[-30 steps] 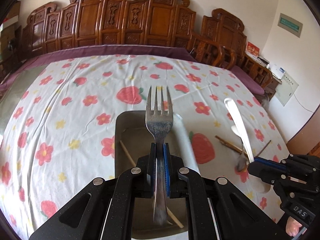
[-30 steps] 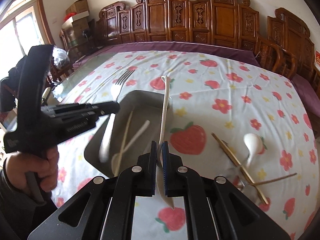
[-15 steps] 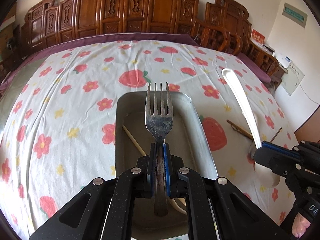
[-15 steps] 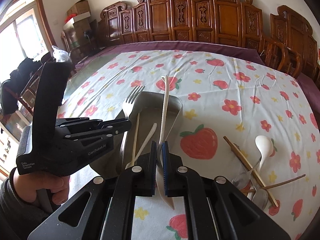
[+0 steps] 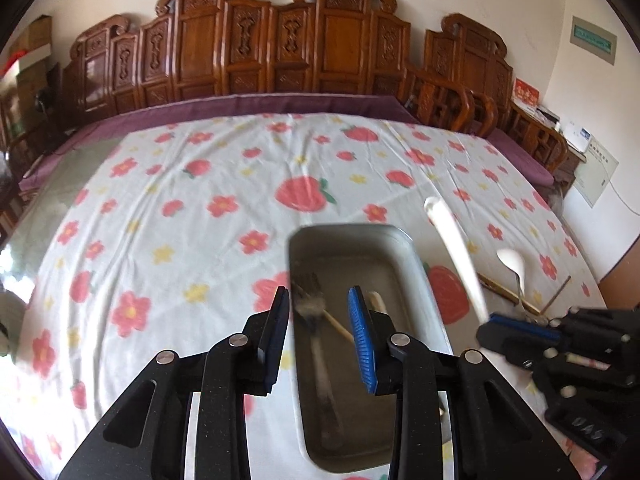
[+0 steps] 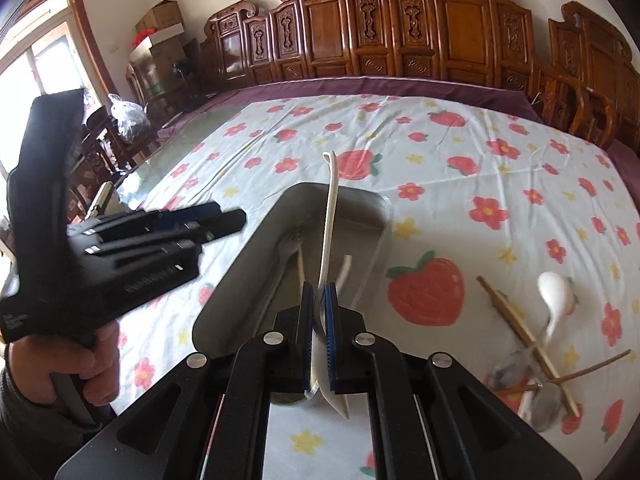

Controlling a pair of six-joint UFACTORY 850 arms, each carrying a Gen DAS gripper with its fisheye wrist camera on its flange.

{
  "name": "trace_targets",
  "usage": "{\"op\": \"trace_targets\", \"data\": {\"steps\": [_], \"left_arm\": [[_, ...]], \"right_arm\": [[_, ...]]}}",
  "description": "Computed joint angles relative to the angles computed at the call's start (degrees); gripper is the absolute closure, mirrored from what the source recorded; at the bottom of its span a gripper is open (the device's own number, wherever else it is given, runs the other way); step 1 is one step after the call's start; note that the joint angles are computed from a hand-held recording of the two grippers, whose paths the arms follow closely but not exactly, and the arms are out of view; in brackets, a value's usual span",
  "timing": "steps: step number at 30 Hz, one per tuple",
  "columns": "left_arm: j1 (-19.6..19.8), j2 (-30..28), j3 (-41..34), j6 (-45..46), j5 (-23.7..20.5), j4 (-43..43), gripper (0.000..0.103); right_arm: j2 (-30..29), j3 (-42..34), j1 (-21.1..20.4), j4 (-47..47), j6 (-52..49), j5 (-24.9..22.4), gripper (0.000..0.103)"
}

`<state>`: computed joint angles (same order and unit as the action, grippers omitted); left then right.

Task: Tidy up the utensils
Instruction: 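Lower the steel fork into the tray with the left tool while the right tool lowers the white spoon there, then grasp a steel spoon from the utensil pile with the right tool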

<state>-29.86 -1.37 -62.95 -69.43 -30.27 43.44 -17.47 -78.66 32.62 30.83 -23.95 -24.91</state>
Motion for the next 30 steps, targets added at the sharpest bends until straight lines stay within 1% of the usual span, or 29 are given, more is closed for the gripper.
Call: {"op": "trace_targets", "data": {"steps": [3, 5, 11, 16, 20, 21, 23, 25, 26, 28, 30], "left_arm": [[1.00, 1.21, 0.67, -0.86, -0.49, 1.27, 0.074], [1.87, 1.89, 1.18, -0.87, -0.03, 0.90, 0.074], [3.13, 2.69, 1.89, -1.05, 0.52, 0.38, 0.074], [3.07, 2.78, 1.92, -1.25, 0.52, 0.99, 0.074], [2.86, 2.68, 1.79, -1.23, 0.74, 1.29, 0.074], [2.67, 2.51, 1.65, -1.24, 0.72, 1.41, 0.072], [2.06, 2.31, 1.53, -1.77, 0.59, 2.26, 0.062], [1.37, 1.89, 1.20, -1.74, 0.56, 3.02, 0.057], [0.91, 1.61, 0.96, -1.58, 0.59, 3.40, 0.055], [0.13, 1.31, 0.75, -2.16, 0.65, 4.57, 0.047], [-0.51, 1.00, 0.49, -2.05, 0.70, 4.80, 0.045]], "right_arm": [[-1.77, -1.19, 0.61, 2.08, -1.07, -0.53, 0.096], [-3.08, -2.22, 0.88, 3.90, -2.00, -1.21, 0.096], [-6.07, -5.04, 2.13, 3.84, -0.95, -1.87, 0.096], [-7.10, -6.05, 2.24, 4.11, -0.74, -2.28, 0.092], [-6.06, -4.86, 1.37, 4.32, -1.95, -2.35, 0.092], [-5.25, -4.01, 1.09, 4.28, -2.41, -1.94, 0.091], [-3.40, -2.05, 0.42, 3.68, -3.18, -0.94, 0.092], [-1.30, 0.01, -0.59, 2.61, -3.43, -0.42, 0.092], [-0.60, 0.69, -0.92, 1.70, -3.10, -0.13, 0.092], [2.05, 3.25, -2.12, -1.57, -1.54, 0.78, 0.092], [3.90, 5.04, -3.21, -3.28, -0.54, 1.30, 0.092]]}}
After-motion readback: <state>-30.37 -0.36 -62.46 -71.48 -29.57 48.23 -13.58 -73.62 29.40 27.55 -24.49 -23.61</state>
